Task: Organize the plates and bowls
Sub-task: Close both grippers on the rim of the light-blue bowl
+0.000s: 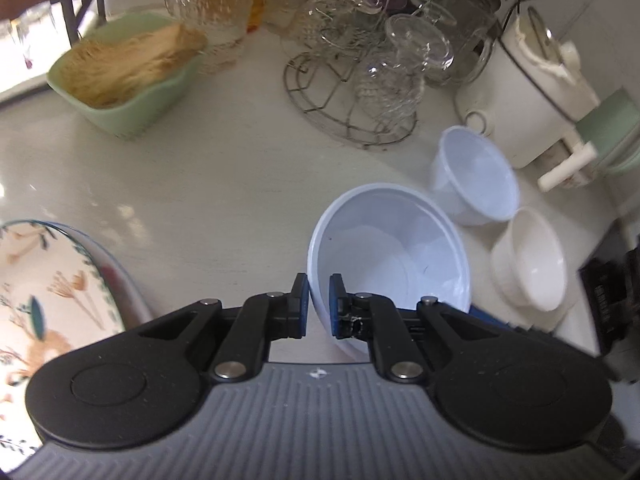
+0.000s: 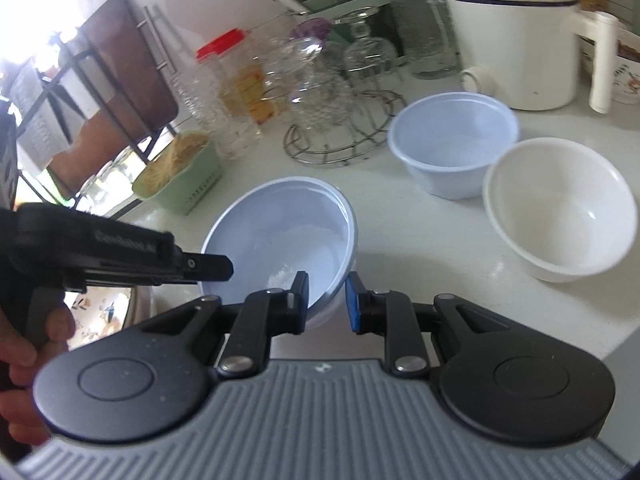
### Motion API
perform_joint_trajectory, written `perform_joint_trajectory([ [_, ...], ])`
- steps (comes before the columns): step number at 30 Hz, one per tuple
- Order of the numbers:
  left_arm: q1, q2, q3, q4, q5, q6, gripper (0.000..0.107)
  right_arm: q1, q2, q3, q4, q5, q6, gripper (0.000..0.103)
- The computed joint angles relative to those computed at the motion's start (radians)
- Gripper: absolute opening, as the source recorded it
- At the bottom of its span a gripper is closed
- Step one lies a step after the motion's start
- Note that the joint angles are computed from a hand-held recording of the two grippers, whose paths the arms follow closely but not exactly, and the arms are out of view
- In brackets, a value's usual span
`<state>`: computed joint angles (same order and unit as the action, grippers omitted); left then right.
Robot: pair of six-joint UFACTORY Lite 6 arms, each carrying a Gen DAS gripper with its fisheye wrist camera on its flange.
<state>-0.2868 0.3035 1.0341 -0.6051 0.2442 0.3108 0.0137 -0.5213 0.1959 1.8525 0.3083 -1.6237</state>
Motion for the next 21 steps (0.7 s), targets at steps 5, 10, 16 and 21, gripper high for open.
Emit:
perform_joint_trajectory([
  [5,0.016,-0.005,-0.017,0.065,-0.002,-0.067,0.012,0.058,0.074,0.041,0.100,-0.017,-0.079,0.023],
  [10,0.034,0.015,0.004,0.131,0.014,-0.117,0.013,0.092,0.137,0.070,0.185,-0.014,-0.153,0.023],
  [16,0.031,0.049,0.045,0.226,0.032,-0.209,0.013,0.111,0.170,0.083,0.258,-0.018,-0.215,0.024],
  [21,0.011,0.076,0.075,0.381,0.054,-0.352,0.013,0.107,0.191,0.090,0.251,-0.007,-0.205,0.025],
])
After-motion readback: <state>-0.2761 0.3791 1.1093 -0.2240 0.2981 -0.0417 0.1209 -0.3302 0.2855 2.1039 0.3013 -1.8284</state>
